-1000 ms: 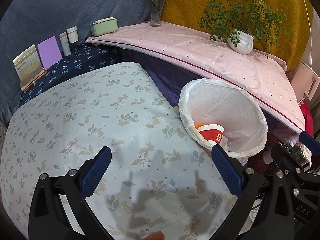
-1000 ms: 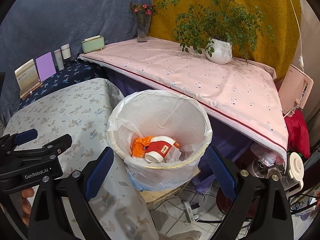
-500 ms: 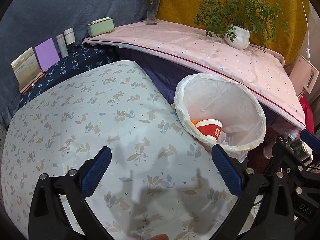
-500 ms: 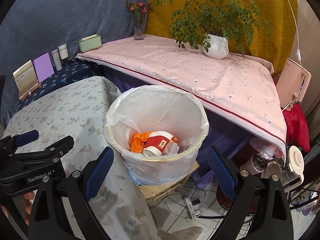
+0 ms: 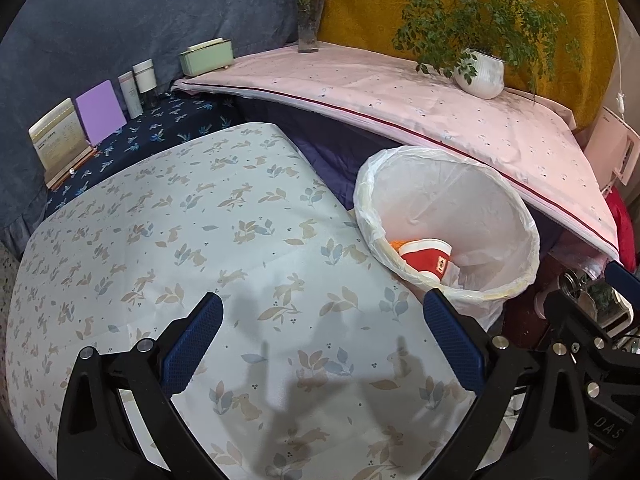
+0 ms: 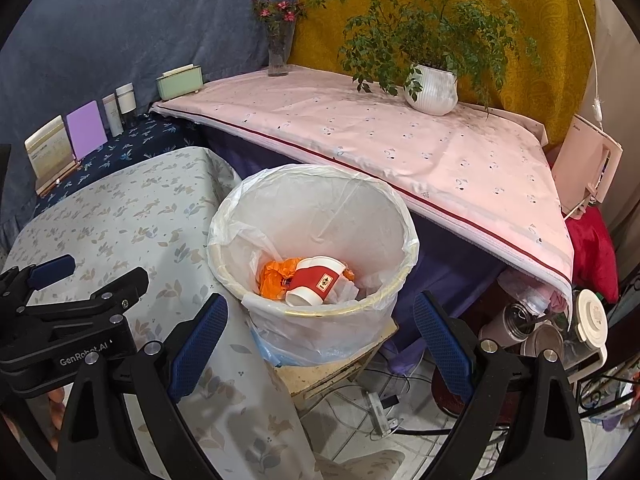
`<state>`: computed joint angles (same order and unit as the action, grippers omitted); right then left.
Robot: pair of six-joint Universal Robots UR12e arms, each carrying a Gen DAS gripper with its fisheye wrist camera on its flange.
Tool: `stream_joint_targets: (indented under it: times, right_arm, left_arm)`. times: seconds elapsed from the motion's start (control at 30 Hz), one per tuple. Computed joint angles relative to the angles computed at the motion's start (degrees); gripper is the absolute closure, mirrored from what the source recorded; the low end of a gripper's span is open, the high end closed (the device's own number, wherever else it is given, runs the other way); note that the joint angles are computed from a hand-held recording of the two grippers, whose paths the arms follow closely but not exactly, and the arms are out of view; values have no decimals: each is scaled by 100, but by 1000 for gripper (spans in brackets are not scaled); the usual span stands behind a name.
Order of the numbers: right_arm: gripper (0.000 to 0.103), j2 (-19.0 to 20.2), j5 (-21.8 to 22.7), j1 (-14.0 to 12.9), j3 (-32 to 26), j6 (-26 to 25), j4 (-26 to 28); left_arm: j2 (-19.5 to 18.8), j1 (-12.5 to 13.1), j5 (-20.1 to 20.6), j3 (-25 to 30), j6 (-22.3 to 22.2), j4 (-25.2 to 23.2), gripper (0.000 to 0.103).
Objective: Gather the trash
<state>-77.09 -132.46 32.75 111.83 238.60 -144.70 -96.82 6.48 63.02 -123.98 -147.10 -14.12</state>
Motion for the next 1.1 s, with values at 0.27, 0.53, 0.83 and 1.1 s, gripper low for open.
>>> stream_joint_targets:
  times: [0.27,0.53,0.83,1.1]
  right_arm:
    - [13,13,27,-17,2,24,6]
    - [13,33,63,-33,-2,5,0]
    - [13,50,62,-35,-7,-5,-35]
    - [13,31,24,-38,-22,12,-7]
  left_arm:
    - [-31,-14,68,37,35,-96,7]
    - [-46,-25,85,53,84,-139,7]
    - [-51,-29,83,44,105,-58,7]
    - [-51,-22,-15,91,113,-174,7]
